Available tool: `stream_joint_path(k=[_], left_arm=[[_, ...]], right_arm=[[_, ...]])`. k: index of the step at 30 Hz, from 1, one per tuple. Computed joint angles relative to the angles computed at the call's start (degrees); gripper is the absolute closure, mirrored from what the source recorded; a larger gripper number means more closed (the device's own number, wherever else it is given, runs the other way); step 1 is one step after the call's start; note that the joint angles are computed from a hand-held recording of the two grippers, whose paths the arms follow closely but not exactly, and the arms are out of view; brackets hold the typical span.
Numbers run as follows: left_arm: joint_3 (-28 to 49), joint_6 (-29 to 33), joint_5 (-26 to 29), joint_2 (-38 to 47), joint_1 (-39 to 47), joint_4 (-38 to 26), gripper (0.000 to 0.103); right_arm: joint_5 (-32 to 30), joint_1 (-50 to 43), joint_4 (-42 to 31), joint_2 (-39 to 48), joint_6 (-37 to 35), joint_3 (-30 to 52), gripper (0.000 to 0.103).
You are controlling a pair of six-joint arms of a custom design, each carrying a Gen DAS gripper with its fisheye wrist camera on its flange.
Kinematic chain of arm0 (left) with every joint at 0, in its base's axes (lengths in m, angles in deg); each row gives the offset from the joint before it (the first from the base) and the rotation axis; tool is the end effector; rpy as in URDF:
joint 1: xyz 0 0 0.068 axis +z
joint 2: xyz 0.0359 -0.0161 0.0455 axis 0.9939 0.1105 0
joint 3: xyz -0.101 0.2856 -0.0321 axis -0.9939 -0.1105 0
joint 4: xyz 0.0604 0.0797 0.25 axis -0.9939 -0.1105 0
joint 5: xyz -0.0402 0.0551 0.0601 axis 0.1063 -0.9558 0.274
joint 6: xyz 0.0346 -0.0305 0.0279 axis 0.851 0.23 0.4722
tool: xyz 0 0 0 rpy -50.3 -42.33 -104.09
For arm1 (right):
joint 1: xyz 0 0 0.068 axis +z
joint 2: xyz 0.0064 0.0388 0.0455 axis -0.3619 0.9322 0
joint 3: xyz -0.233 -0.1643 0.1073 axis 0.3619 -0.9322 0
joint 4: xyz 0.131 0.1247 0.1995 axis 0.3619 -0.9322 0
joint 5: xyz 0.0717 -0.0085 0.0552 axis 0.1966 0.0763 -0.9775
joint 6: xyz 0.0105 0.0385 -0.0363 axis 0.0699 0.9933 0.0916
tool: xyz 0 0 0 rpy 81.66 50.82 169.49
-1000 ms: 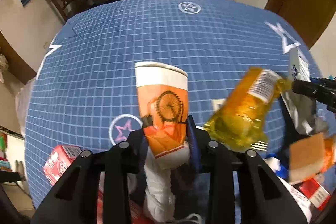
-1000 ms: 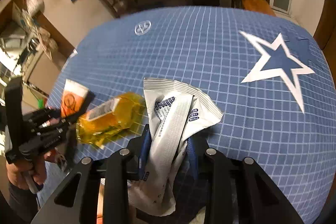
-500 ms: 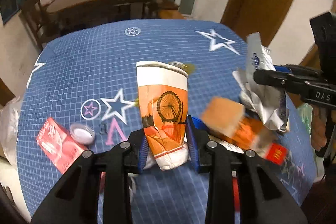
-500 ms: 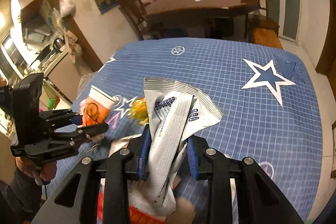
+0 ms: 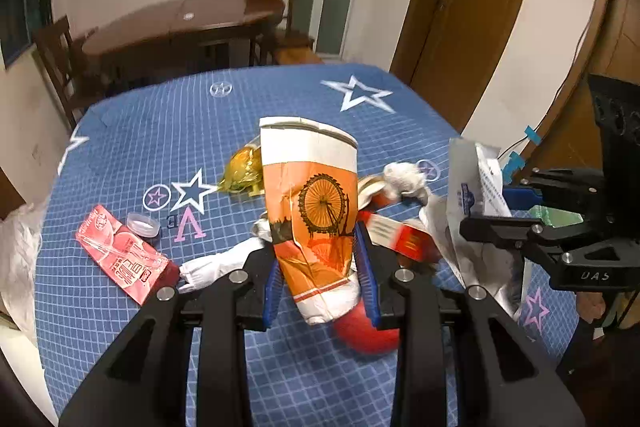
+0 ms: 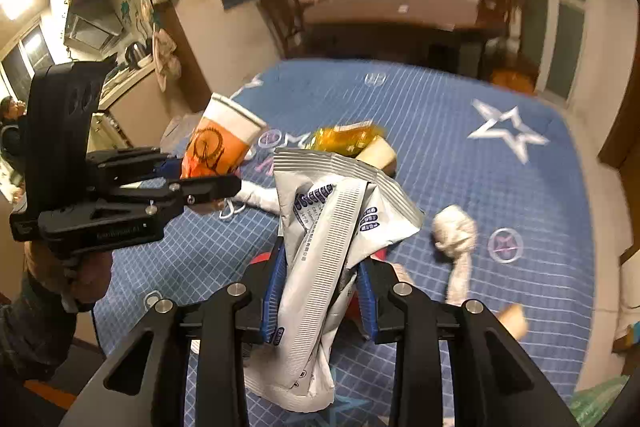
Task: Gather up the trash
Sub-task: 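Lift the cup and sachet and carry both tools over the green bin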
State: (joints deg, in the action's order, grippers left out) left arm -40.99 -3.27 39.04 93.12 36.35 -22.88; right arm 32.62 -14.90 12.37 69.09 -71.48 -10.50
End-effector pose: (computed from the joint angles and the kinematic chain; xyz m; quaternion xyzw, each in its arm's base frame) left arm 0.2139 -0.2125 0.2045 0.0376 0.9276 -0.0825 0.3624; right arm 0.3038 0.0524 0.1963 -0.3008 0.8709 0.2192 0.3210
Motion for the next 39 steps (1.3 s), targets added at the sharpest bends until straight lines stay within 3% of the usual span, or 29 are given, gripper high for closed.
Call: stream_joint_path(k=[7, 11, 14, 19, 23, 29, 39], left_arm=[[2.0, -5.7, -13.6, -0.2, -10.8, -2.3, 0.072], [3.9, -10.7, -23.4, 1.4, -17.9, -4.0, 0.072], [5.7, -13.2, -29.0, 3.1, -21.5, -5.2, 0.072], [7.9, -17.2, -35.1, 4.7, -25.8, -7.2, 0.072], [9.5, -18.2, -37.4, 5.9, -27.5, -8.1, 0.072], [12.2, -18.2, -38.2, 7.7, -28.7, -9.3, 0.072], [14.5, -9.9, -35.3, 11.3, -26.6, -1.0, 0.072]], right_arm=[[9.4, 0.8, 13.2, -22.8, 3.8, -16.9, 0.069], [15.0, 1.7, 16.5, -35.0, 5.5, -23.9, 0.069], [15.6, 0.2, 15.7, -44.7, 6.5, -27.9, 0.069], [15.2, -2.6, 7.0, -61.3, 6.9, -31.0, 0.069], [8.2, -10.5, -0.3, -68.3, 4.8, -30.7, 0.069], [-10.3, -30.4, -5.4, -67.4, -1.9, -29.4, 0.069], [-22.9, -47.7, -3.9, -51.8, -10.2, -24.2, 0.069]])
